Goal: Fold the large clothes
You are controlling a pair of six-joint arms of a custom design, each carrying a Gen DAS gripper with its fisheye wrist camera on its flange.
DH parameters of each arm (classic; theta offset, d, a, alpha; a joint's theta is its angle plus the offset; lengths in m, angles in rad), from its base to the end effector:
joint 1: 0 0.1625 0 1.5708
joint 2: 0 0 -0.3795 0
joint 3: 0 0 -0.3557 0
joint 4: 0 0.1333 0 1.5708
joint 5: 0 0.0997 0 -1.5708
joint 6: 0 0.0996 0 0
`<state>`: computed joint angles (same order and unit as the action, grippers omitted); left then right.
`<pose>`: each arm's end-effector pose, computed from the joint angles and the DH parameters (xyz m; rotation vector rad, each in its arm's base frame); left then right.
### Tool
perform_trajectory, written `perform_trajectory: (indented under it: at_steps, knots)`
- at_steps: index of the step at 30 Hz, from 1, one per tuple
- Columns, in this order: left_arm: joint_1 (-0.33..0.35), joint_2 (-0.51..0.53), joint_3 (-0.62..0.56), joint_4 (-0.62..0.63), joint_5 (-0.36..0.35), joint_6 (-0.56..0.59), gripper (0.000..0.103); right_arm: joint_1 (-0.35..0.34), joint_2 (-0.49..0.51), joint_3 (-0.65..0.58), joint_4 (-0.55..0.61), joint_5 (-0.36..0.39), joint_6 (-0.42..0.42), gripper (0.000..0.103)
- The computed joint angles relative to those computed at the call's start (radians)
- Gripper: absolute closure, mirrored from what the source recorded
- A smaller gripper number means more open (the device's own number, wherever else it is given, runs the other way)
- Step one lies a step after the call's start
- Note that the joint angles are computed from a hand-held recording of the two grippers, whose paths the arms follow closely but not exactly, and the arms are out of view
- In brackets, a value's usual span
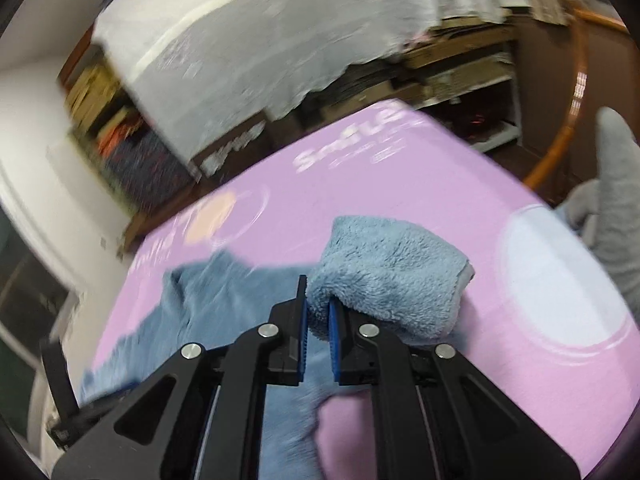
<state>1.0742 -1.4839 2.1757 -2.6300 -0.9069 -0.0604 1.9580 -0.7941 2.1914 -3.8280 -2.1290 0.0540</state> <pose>-0.0328 -0.4691 0.2763 0.3872 2.4923 -0.6881 0.2469 -0.3923 0.1032 0.0906 -2.5210 1.2760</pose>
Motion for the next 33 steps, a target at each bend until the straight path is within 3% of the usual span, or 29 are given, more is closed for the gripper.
perform_trajectory:
  at_steps: [6,8,11,12,16,18,23,26,28,30,33]
  knots:
    - [0.002,0.002,-0.004,0.004,-0.002,-0.003,0.010,0.041,0.073,-0.082,0.230,0.020,0.002,0.093]
    - [0.003,0.003,-0.005,0.006,-0.002,-0.001,0.010,0.040,0.088,-0.114,0.357,0.024,0.001,0.091]
    - [0.001,0.003,-0.001,0.002,-0.001,0.008,0.010,0.038,0.092,-0.126,0.429,0.013,0.010,0.087]
    - [-0.001,0.003,0.002,-0.001,0.000,0.012,0.010,0.032,0.082,-0.115,0.425,0.033,0.011,0.084]
    - [-0.035,-0.002,0.039,-0.042,0.030,0.059,0.010,-0.002,-0.013,0.007,0.348,0.182,0.031,0.055]
    - [-0.069,-0.019,0.076,-0.076,0.029,0.101,0.010,-0.008,-0.051,0.067,0.285,0.218,0.037,0.052]
    - [-0.186,-0.026,0.136,-0.091,0.001,0.175,0.010,-0.075,-0.154,0.215,0.089,0.272,0.105,0.052]
    - [-0.275,0.049,0.160,-0.145,0.055,0.229,0.009,-0.098,-0.196,0.225,0.071,0.245,0.127,0.069]
    - [-0.303,0.105,0.157,-0.177,0.050,0.263,0.009,-0.103,-0.193,0.212,0.058,0.224,0.137,0.081]
    - [-0.319,0.174,0.153,-0.217,0.043,0.312,0.009,-0.105,-0.178,0.196,0.038,0.177,0.147,0.085]
    - [-0.327,0.234,0.154,-0.242,0.065,0.359,0.009,-0.152,-0.158,0.205,-0.019,0.214,0.153,0.085]
